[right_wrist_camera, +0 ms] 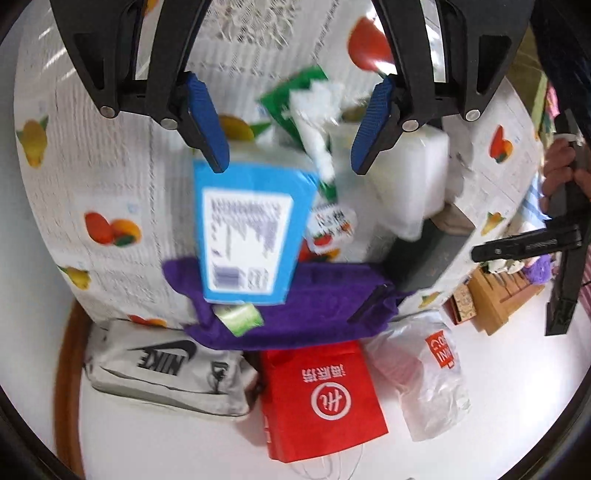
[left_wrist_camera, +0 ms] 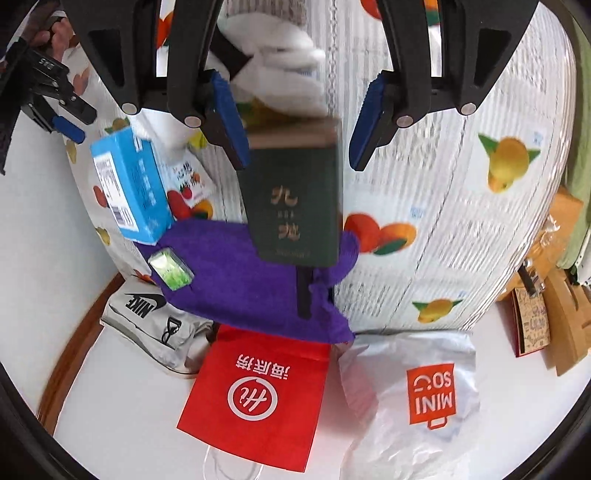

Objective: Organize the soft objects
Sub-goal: 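Withdraw the right tool from the towel back toward the pile, then close the right tool on the crumpled white tissue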

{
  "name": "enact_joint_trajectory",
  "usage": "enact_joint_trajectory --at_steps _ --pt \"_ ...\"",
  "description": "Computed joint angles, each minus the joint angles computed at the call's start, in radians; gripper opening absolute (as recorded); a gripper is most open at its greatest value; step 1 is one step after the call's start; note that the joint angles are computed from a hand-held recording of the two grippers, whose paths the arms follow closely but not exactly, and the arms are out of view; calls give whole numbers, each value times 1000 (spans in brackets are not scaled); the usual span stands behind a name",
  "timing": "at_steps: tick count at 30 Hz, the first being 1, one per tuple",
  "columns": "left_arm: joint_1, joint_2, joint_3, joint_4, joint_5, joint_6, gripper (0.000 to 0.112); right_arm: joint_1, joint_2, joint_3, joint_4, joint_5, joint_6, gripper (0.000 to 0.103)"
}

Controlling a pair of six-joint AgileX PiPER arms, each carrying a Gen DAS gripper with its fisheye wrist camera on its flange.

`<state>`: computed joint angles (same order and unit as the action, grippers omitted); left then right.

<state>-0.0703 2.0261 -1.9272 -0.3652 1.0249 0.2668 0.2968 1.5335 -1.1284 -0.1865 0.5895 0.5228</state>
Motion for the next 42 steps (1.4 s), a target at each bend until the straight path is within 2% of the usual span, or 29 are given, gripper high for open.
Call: enact_joint_trajectory --at_steps 2,3,8,12,15,18,21,24,30,34,42 --pt "6 -27 61 -15 -25 14 54 4 0 31 -17 -12 28 42" --pt "8 -37 86 -23 -35 23 54 1 6 40 -8 -21 30 38" --pt "8 -68 183 -21 -68 47 54 16 52 52 -25 -66 65 36" --pt "17 -80 219 -19 -79 63 54 17 91 33 29 -96 29 34" --pt "26 -80 225 -27 -78 73 54 38 132 5 -8 -83 60 14" --pt "34 -84 237 -33 -80 88 54 49 147 -6 -24 -73 90 6" --pt "46 -89 253 -54 -83 105 54 80 70 47 -130 -123 201 6" --pt "52 -97 273 -72 -85 123 54 79 -2 93 -144 -147 238 6" --pt "54 -130 345 -88 -106 159 56 92 -106 173 -201 -107 318 6" --pt "53 -140 380 -90 -119 167 57 78 -116 211 -145 -79 277 6" --pt "44 -156 424 -110 -137 199 59 69 -82 273 -113 -95 269 12"
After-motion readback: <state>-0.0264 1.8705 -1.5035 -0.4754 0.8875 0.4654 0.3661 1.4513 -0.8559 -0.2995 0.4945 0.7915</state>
